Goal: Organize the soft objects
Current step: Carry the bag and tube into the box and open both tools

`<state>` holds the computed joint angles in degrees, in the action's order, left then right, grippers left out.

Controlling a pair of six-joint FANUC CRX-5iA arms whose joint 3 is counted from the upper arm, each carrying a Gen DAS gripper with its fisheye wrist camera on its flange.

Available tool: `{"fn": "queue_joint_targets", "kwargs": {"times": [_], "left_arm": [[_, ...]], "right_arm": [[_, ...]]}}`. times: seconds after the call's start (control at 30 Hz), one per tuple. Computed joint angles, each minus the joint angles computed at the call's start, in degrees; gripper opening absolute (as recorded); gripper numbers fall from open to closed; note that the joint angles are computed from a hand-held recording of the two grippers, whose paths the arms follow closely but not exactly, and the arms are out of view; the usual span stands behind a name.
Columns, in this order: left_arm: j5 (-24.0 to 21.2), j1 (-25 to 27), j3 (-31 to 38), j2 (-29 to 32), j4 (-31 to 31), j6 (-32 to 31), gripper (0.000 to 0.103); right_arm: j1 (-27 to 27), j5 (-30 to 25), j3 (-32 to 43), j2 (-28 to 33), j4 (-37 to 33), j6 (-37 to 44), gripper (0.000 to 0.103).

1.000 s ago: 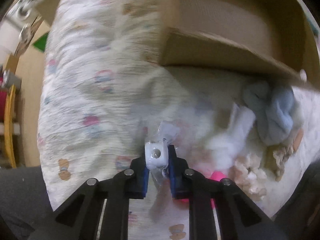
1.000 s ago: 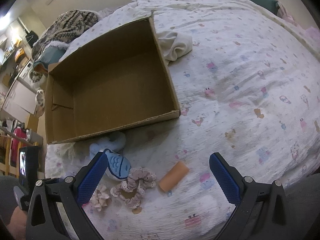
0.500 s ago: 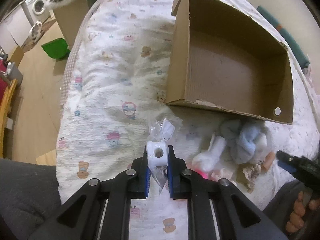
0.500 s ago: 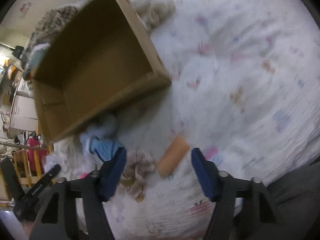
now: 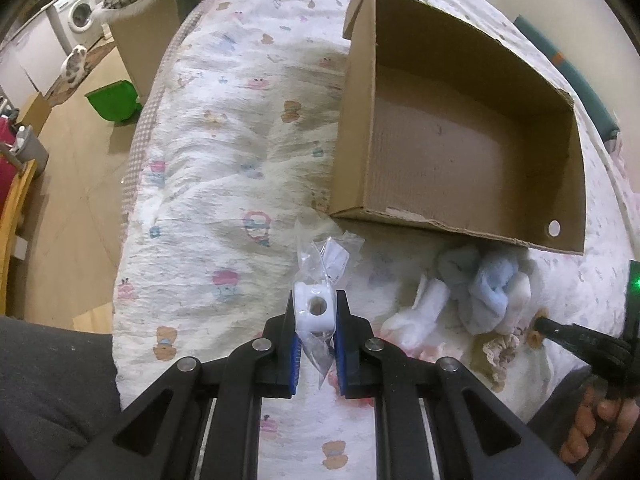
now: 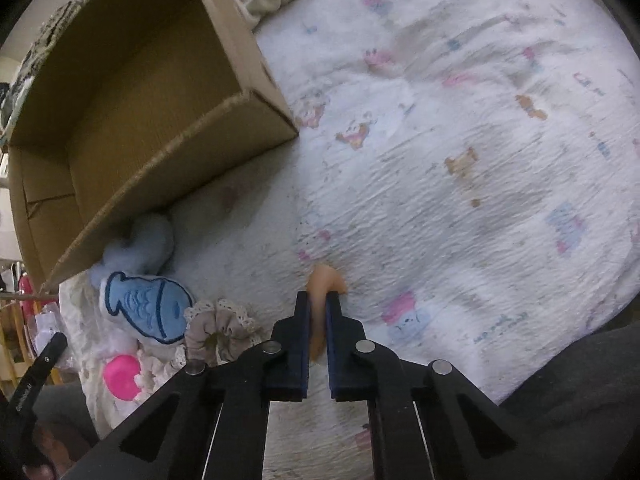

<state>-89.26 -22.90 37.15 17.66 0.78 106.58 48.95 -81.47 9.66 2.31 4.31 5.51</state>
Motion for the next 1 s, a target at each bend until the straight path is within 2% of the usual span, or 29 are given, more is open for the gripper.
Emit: {"fn": "queue_joint_targets", "kwargs": {"times": [0.27, 0.53, 0.67, 0.77, 1.0], "left_arm": [[1.55, -0.05, -0.81, -1.65, -2.15, 0.96, 0.012], [5.99, -0.55, -2.78, -4.61, -3.63, 1.20, 0.012], [6.77, -1.00, -1.36, -4.91, -3.89, 0.84, 0.012], [7.26, -1.23, 1.59, -3.95, -3.19, 0.06, 0.012], [5.40, -1.53, 13.23, 2.77, -1.04, -2.50, 0.012]], "right_arm": [[4.89, 4.34, -6.28, -5.21, 11.87, -7.81, 0.008], [8.44, 9.65, -9.65, -9.16, 28.37, -12.46, 0.008], [8.68, 14.65, -12.12, -11.65, 31.99, -13.70, 0.008], [7.40, 18.32, -11.13, -11.44, 33.24, -11.24, 0.008], [4.26, 20.50, -4.44, -7.02, 30.13, -1.40, 0.008]]}}
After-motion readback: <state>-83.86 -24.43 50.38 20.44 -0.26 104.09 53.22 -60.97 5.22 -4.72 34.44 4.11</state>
